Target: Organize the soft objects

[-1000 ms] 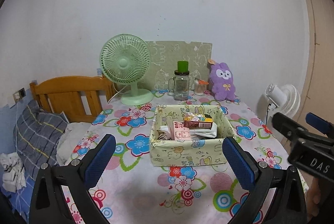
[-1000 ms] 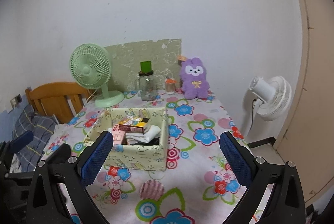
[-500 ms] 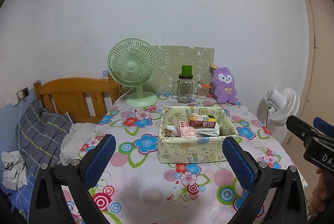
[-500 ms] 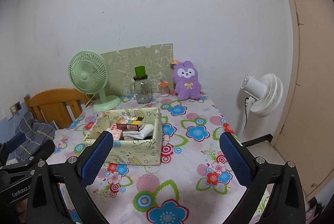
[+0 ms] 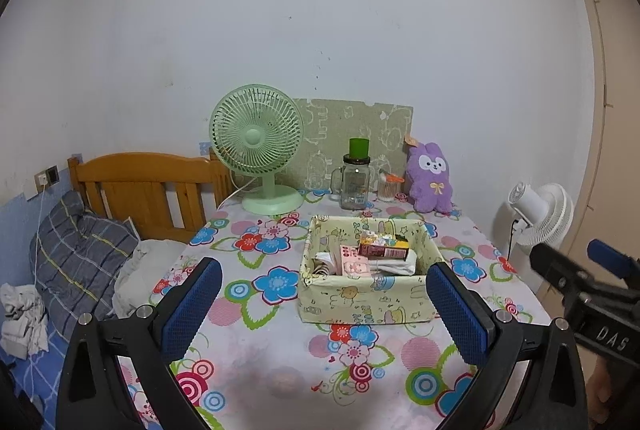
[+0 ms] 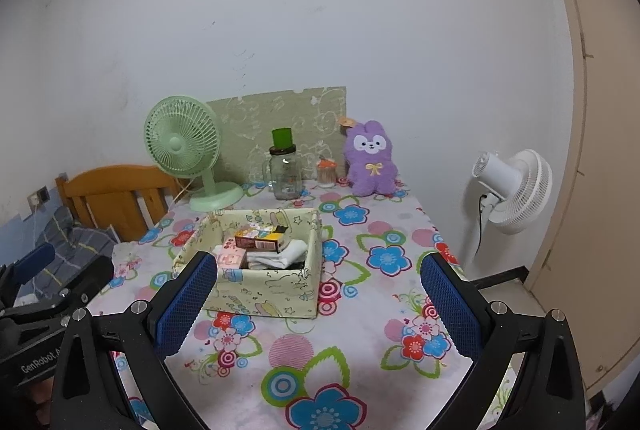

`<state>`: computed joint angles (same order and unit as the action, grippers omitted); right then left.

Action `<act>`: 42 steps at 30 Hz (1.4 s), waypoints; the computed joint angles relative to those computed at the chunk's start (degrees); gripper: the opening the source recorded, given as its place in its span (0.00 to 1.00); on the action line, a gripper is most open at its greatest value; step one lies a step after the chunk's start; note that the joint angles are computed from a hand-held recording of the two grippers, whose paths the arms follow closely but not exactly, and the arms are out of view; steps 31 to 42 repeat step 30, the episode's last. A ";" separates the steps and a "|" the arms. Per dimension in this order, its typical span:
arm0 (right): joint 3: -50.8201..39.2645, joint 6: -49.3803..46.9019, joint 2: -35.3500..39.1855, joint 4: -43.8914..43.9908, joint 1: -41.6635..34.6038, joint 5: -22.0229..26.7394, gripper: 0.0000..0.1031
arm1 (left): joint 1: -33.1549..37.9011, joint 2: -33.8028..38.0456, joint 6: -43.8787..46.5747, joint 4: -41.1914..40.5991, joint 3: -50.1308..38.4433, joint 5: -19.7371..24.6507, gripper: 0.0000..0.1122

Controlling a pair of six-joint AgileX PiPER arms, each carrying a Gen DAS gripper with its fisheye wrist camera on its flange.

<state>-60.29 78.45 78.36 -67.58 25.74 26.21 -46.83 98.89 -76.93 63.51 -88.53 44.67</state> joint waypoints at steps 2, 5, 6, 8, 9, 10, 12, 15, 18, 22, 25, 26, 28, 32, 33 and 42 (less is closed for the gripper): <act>-0.16 -0.41 0.27 0.21 -0.11 -0.28 1.00 | 0.03 0.17 0.02 0.19 -0.24 0.03 0.91; -0.05 -0.55 0.24 0.45 -0.21 -0.56 1.00 | 0.04 0.47 0.24 0.12 -0.59 0.09 0.92; -0.10 -0.76 0.25 0.65 -0.26 -0.59 1.00 | 0.10 0.52 0.48 -0.07 -0.70 0.11 0.91; -0.22 -0.71 0.48 0.82 -0.24 -0.57 1.00 | 0.30 0.44 0.82 -0.36 -0.59 -0.26 0.91; -0.25 -0.74 0.53 0.86 -0.19 -0.47 1.00 | 0.38 0.42 0.90 -0.41 -0.55 -0.32 0.92; -0.37 -0.86 0.66 0.90 -0.11 -0.32 1.00 | 0.45 0.40 0.96 -0.45 -0.54 -0.39 0.91; -0.55 -0.43 0.88 0.38 0.09 -0.03 1.00 | 0.48 0.40 0.92 -0.41 -0.48 -0.63 0.92; -0.57 0.01 0.81 -0.01 0.41 0.48 1.00 | 0.73 0.76 1.64 -0.88 -0.83 -1.10 0.91; -0.51 0.46 0.60 -0.36 0.50 0.81 1.00 | 1.04 1.07 2.69 -1.57 -1.27 -1.84 0.91; -0.73 1.52 0.55 -1.45 1.17 2.35 1.00 | 1.21 1.34 3.78 -2.01 -1.55 -2.51 0.91; -0.81 2.07 0.72 -1.98 1.65 3.20 1.00 | 1.59 1.25 4.07 -2.45 -1.41 -3.25 0.92; -0.83 2.05 0.73 -1.94 1.70 3.29 1.00 | 1.66 1.14 4.10 -2.41 -1.25 -3.44 0.92; -0.86 2.14 0.79 -1.96 1.78 3.26 1.00 | 1.64 1.04 4.28 -2.19 -1.12 -3.51 0.91; -0.78 2.33 0.97 -1.95 1.62 2.83 1.00 | 1.65 1.17 4.72 -2.30 -1.44 -3.23 0.91; -0.78 2.33 0.97 -1.95 1.62 2.83 1.00 | 1.65 1.17 4.72 -2.30 -1.44 -3.23 0.91; -0.78 2.33 0.97 -1.95 1.62 2.83 1.00 | 1.65 1.17 4.72 -2.30 -1.44 -3.23 0.91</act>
